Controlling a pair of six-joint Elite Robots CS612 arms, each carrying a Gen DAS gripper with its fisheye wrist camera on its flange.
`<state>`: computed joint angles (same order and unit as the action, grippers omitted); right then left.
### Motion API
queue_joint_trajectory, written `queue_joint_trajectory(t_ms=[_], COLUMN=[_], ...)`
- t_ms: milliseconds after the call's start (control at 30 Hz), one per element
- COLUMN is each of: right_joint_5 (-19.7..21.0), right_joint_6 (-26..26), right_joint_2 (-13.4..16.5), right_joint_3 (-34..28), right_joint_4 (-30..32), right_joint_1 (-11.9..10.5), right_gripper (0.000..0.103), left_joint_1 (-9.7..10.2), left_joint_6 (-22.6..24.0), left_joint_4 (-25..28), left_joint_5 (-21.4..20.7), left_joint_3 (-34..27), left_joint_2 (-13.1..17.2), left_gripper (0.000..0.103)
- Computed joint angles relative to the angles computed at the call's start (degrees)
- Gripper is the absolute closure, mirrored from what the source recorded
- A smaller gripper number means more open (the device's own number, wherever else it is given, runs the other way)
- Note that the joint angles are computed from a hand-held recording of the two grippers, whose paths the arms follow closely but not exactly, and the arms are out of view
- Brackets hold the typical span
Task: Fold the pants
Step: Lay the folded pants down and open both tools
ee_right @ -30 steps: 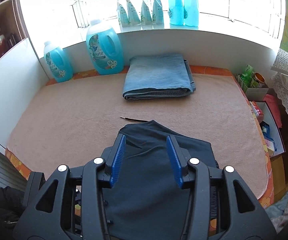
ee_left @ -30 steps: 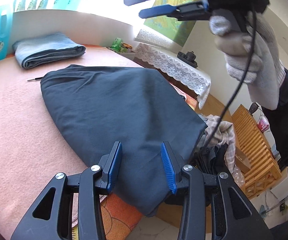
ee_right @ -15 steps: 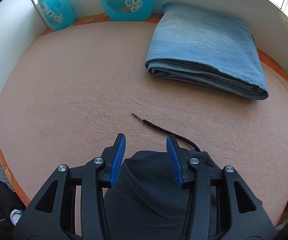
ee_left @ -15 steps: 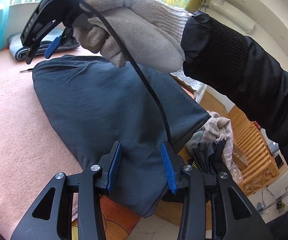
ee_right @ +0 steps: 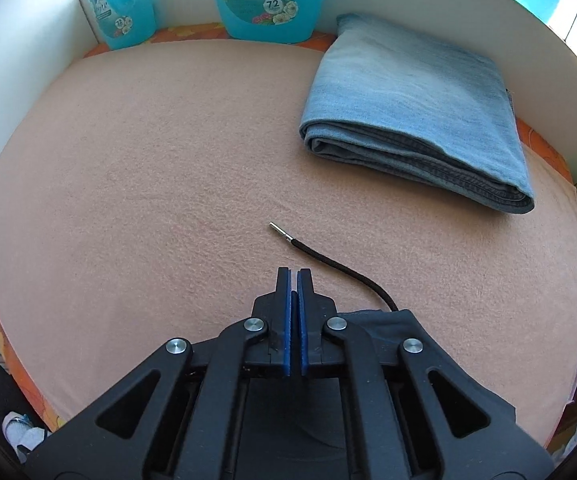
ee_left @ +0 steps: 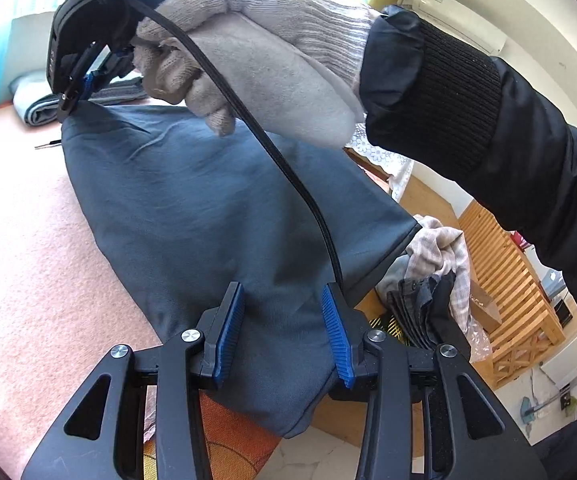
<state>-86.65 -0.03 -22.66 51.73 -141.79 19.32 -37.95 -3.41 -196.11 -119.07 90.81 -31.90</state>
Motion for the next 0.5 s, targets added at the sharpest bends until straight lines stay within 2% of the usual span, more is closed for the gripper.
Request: queue_joint_trajectory(t_ms=[167, 233, 300, 367, 433, 500], right_joint_5=[0.0, 2.8, 1.7, 0.8, 1.3, 2.3], right_joint_6=[1.8, 3.5, 6.1, 8.8, 11.6, 13.2], right_joint_2=[0.9, 0.3, -1.1, -2.9, -5.5, -8.2], right_joint_3=[-1.0, 0.5, 2.7, 5.7, 10.5, 15.7], right_joint_4=[0.0, -2.2, -4.5, -8.1, -13.8, -19.3], right_joint_1=[-0.1, -0.7, -0.9, -1.3, -2.0, -2.7], right_gripper=[0.101, 0.100, 0.100, 0.091, 0.075, 0.068], left_joint_1=[0.05, 0.05, 0.07, 0.22, 0.50, 0.92], left_joint_6=[0.0, 0.0, -0.1, -0.8, -1.4, -2.5], left_joint_4=[-0.1, 0.0, 0.2, 0.4, 0.2, -0.9], left_joint_5=[0.3, 0.4, 0.2, -0.3, -0.8, -1.3], left_joint_3=[0.1, 0.2, 0.3, 0.6, 1.2, 2.0], left_joint_2=[-0.1, -0.3, -0.4, -0.7, -1.2, -1.8], left_gripper=[0.064, 0.064, 0.064, 0.064, 0.064, 0.064])
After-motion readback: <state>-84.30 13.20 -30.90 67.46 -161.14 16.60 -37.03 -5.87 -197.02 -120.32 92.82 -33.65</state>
